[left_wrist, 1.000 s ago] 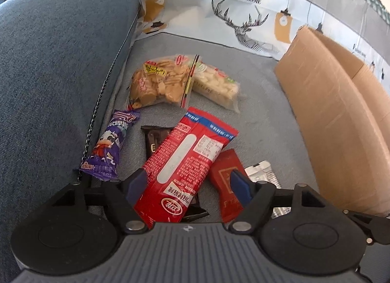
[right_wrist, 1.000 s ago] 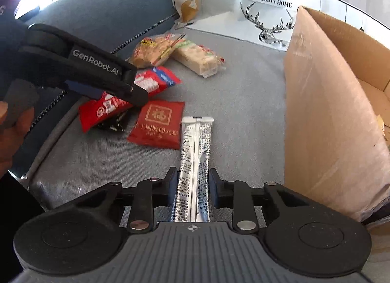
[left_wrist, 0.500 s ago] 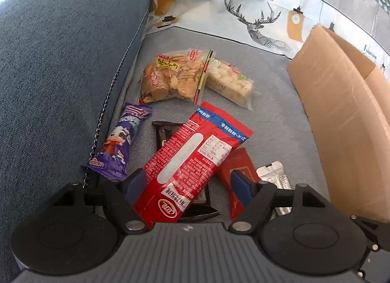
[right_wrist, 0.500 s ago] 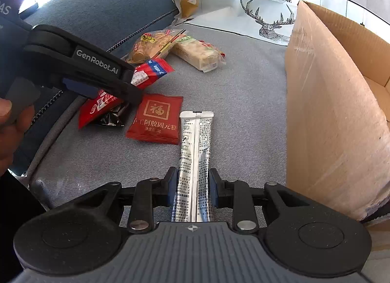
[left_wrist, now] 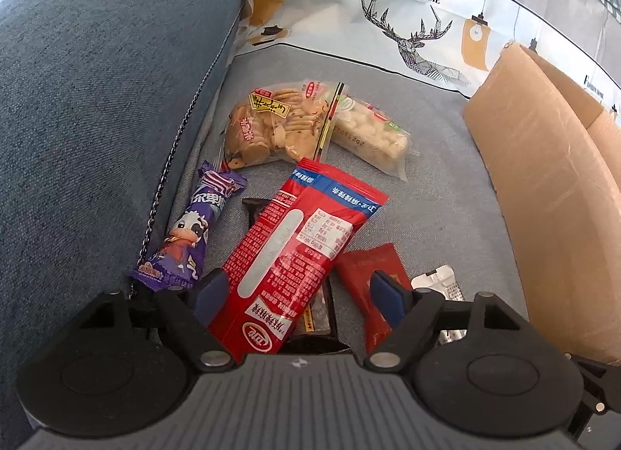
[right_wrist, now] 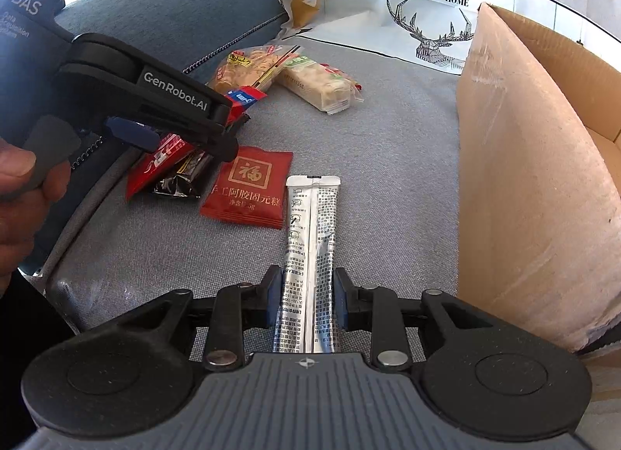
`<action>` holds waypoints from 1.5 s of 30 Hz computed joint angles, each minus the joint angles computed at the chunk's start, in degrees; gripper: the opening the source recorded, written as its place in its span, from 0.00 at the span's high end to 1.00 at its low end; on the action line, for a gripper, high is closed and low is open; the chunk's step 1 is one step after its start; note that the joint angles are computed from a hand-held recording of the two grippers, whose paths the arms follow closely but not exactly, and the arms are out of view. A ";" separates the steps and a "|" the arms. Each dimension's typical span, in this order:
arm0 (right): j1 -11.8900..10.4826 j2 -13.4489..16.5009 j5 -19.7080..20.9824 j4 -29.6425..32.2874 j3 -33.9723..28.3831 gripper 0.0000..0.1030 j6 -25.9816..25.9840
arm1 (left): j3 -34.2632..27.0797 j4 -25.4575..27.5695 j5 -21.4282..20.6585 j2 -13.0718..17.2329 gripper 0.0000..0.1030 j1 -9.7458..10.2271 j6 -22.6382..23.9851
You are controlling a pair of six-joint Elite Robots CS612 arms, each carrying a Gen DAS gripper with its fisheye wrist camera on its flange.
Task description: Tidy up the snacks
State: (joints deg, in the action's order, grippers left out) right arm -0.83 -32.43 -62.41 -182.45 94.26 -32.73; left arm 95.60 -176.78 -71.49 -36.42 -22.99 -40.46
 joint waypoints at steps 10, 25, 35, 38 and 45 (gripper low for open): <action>0.09 0.07 -0.14 -0.30 0.04 0.71 -0.08 | 0.05 -0.50 0.45 0.16 0.20 -0.07 0.06; 0.10 0.06 -0.07 -1.13 0.22 0.73 0.09 | 1.16 -3.07 4.34 -0.09 0.67 -0.60 -1.60; -0.67 -0.28 2.44 -4.50 1.23 0.74 1.01 | 4.47 -11.98 4.95 -0.91 0.99 -0.83 -4.20; -0.76 -0.55 2.64 -4.13 1.59 0.74 0.45 | 4.59 -10.31 4.83 -1.35 0.76 -0.77 -5.58; -0.61 -0.73 2.18 -1.61 1.55 0.73 -1.24 | 2.13 -2.31 3.44 -1.18 0.41 -0.38 -5.41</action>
State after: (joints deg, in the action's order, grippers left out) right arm -1.44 -33.16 -60.23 -184.06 95.82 -33.97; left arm 97.72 -179.10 -68.05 -37.60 -23.38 -45.88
